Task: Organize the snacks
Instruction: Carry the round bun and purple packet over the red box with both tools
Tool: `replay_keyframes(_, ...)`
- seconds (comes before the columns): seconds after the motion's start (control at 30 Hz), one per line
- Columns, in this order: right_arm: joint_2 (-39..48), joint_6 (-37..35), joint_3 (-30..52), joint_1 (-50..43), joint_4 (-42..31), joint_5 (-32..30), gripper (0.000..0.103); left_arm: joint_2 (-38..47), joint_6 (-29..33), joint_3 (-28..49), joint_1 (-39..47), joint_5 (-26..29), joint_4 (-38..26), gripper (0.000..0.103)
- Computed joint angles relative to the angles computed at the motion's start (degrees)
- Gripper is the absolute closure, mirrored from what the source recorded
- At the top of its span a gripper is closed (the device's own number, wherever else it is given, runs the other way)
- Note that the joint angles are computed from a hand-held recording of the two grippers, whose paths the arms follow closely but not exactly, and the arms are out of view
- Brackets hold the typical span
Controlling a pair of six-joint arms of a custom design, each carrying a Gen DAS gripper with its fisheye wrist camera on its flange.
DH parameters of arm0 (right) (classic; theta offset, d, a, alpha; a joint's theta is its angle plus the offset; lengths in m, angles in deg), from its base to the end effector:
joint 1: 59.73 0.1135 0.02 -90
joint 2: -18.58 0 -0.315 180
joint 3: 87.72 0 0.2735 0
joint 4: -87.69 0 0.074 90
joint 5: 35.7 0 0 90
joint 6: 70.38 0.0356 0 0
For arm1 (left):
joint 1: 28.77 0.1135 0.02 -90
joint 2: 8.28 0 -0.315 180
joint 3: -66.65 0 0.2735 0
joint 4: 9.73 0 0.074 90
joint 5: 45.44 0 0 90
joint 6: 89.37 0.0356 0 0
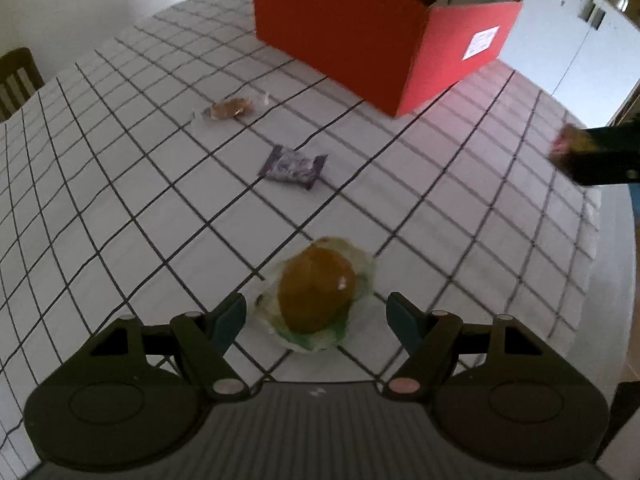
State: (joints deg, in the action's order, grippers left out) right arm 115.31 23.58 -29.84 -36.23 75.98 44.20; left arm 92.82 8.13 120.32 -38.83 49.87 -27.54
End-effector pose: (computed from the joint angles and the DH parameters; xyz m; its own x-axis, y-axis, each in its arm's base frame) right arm 0.3086 0.1410 0.1706 -0.7407 -0.2479 -0.6244 -0.4446 0.8776 0.1790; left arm 0.3061 -0.0577 0.1218 -0.8588 0.2843 -0.4262 0.3270 0.9446 -0.0287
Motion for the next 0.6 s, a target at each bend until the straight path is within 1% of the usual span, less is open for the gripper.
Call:
replay_keyframes(0.03,0.0,0.1,-0.1,0.0,0.0,0.1,0.069,0.1,0.2,-0.2,0.4,0.5,1.0,0.026)
replay_keyframes(0.2,-0.4,1.3,-0.6,0.0,0.1,1.2,0.069,0.2,0.3,-0.2,1.4,2.6,1.6,0.027)
replay_keyframes(0.23,-0.5,1.5,-0.7,0.0,0.1,1.3,0.069,0.0,0.3,-0.5,1.3,2.4,2.1,0.029)
replay_keyframes(0.27,-0.5,1.7,-0.8,0.0,0.3,1.5,0.069,-0.4,0.2,-1.0,1.2,2.2,2.6,0.035)
replay_keyframes(0.33,-0.4,2.1,-0.8,-0.1,0.4,1.7,0.069,-0.8,-0.5,-1.4,1.3,2.9,3.1,0.042)
replay_keyframes(0.47,0.0,2.3,-0.3,-0.2,0.6,1.6,0.069,-0.6,-4.1,-1.0,1.7,3.7,3.2,0.044)
replay_keyframes(0.6,0.6,2.0,0.5,-0.6,0.8,1.1,0.069,-0.7,-9.6,-0.5,1.7,3.8,2.7,0.047)
